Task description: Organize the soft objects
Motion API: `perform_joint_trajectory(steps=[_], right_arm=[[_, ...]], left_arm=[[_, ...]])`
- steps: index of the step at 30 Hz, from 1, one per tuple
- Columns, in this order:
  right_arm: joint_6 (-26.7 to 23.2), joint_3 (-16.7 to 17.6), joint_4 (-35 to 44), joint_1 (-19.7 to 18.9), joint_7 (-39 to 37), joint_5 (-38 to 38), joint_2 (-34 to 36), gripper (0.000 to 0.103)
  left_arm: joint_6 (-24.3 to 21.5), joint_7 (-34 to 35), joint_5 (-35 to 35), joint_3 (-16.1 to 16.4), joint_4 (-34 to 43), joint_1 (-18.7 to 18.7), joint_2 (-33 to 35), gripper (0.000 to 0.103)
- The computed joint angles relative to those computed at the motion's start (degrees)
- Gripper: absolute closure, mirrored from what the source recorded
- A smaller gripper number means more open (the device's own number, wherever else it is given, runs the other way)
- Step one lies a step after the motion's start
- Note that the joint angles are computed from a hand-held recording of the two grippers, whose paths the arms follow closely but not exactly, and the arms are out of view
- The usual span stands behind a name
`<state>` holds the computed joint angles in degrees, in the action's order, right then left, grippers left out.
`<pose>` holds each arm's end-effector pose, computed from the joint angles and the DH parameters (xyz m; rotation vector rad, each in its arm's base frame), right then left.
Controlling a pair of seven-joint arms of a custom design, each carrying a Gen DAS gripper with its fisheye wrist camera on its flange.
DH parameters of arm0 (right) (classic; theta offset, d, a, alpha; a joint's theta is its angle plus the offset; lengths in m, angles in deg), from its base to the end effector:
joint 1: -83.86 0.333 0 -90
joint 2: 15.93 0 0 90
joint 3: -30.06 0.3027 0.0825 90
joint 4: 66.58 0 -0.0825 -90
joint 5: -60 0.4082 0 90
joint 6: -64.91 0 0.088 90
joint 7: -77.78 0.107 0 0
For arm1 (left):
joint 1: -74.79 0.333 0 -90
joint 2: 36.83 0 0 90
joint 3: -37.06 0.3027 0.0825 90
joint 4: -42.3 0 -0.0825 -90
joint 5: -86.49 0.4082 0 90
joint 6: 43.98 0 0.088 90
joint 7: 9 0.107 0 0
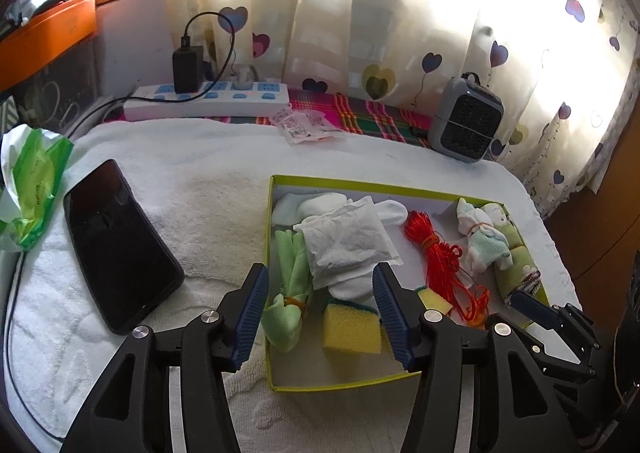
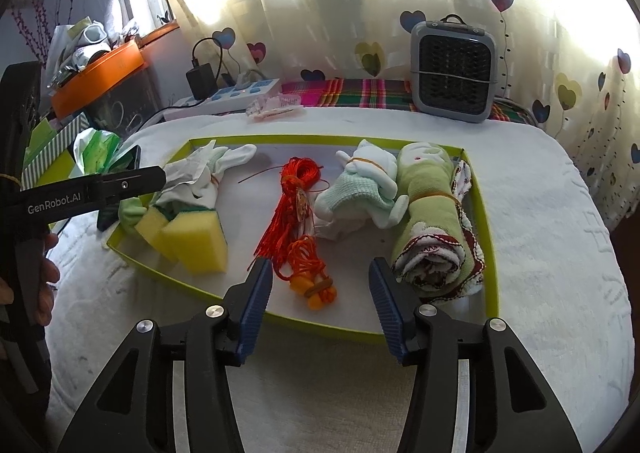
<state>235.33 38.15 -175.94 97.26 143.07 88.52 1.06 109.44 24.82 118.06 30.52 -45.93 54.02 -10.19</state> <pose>0.6448 0.2110 0.4009 -1.9329 1.3892 -0.4173 0.6637 -0.3447 0.4394 -1.9580 1.7285 -0.8762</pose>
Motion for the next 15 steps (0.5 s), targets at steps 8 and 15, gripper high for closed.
perform_joint_trajectory(steps=[8, 15], right_arm=[[1.9, 1.5, -3.3, -0.8, -2.5, 3.8, -2.8, 0.046], [3.5, 0.6, -6.7, 0.3, -1.9, 4.1, -5.1, 0.045]], left_arm=[[-0.6, -5.8, 5.0, 0.7, -5.2, -1.8, -4.4, 0.048], [-1.8, -10.3, 10.2, -0.2, -9.8, -2.7, -8.2, 0.048]])
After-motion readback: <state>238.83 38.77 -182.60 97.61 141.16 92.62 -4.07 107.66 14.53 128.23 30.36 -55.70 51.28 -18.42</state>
